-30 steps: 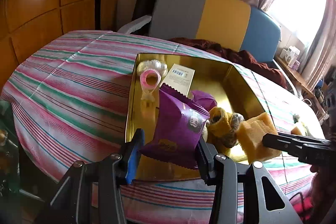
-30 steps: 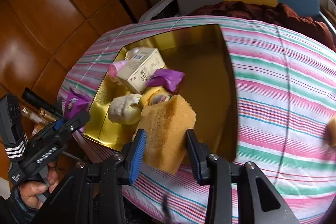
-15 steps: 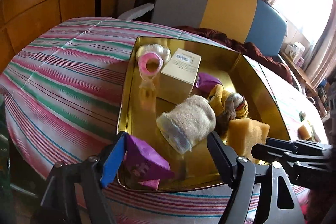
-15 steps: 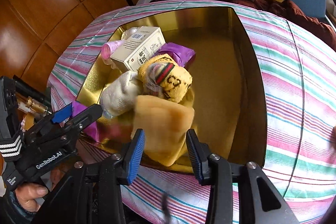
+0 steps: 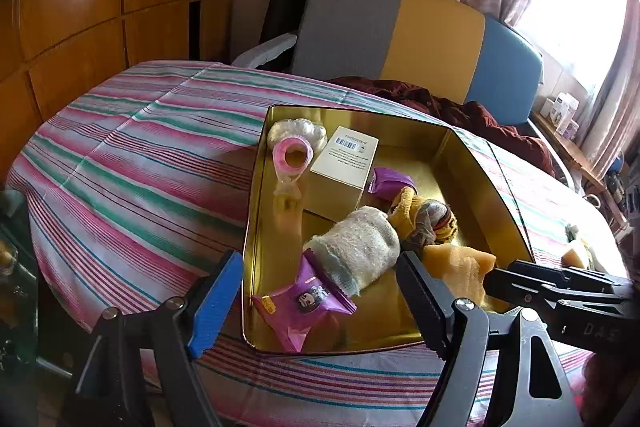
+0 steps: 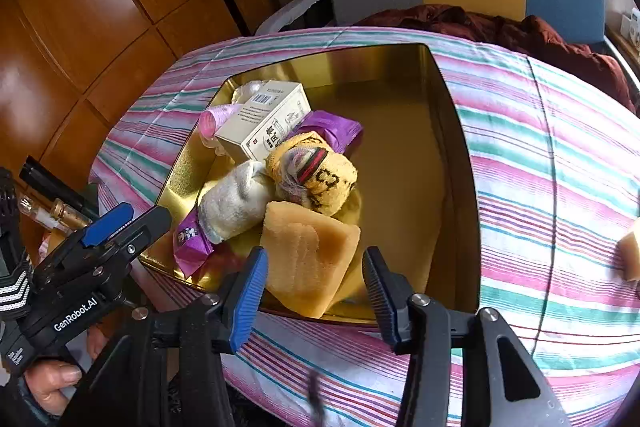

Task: Organize objects
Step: 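Move both tools back toward the remaining sponge and green box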

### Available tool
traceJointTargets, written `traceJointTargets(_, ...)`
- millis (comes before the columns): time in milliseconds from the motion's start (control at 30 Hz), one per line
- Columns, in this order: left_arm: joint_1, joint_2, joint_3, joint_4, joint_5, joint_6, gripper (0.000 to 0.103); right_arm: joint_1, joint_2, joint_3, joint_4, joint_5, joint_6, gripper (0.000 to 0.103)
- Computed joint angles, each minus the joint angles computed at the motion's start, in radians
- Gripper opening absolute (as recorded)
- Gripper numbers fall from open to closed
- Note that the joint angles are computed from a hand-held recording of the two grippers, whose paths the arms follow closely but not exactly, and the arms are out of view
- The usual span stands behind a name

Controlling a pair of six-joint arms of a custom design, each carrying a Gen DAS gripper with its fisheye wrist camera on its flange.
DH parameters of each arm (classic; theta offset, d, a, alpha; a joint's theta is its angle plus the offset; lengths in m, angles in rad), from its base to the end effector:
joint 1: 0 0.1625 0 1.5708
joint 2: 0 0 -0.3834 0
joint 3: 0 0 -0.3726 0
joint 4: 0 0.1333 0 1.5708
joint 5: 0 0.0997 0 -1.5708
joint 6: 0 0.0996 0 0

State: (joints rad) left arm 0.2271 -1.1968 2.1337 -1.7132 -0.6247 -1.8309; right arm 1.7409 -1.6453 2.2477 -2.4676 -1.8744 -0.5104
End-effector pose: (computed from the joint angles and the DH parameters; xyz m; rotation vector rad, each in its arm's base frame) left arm -0.3309 -0.2962 0.1072 -0.0702 2.1869 -1.1095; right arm 0.1700 -0.3781 0.2717 0.8668 -2.6371 0.3337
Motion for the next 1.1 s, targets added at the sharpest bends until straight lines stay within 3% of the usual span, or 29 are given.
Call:
traceJointTargets(100,-0.012,0.02,-0.027,0.062,0.005,-0.024,0.079,0.007,-0.011,0.016,-0.037,-0.016,-0.014,0.058)
traceJointTargets(200,-0.023,0.036,-0.045,0.078,0.011,-0.01,0.079,0.01,-0.021,0.028,-0.07,-0.026,-0.034,0.059)
traceJointTargets(633,-0.035,0.104,-0.1,0.021,0.035,0.143,0.08,-0.027,-0.07,0.029,-0.103,-0.022,-0.043,0.067)
traceJointTargets(833,-0.031,0.139,-0.124,-0.057,0.054,0.262,0.08,-0.069,-0.086,0.015,-0.112,-0.03,-0.029,0.067)
traceJointTargets(1100,-0.012,0.207,-0.147,-0.292,0.049,0.5,0.08,-0.156,-0.097,-0.036,-0.107,-0.067,0.003,0.067)
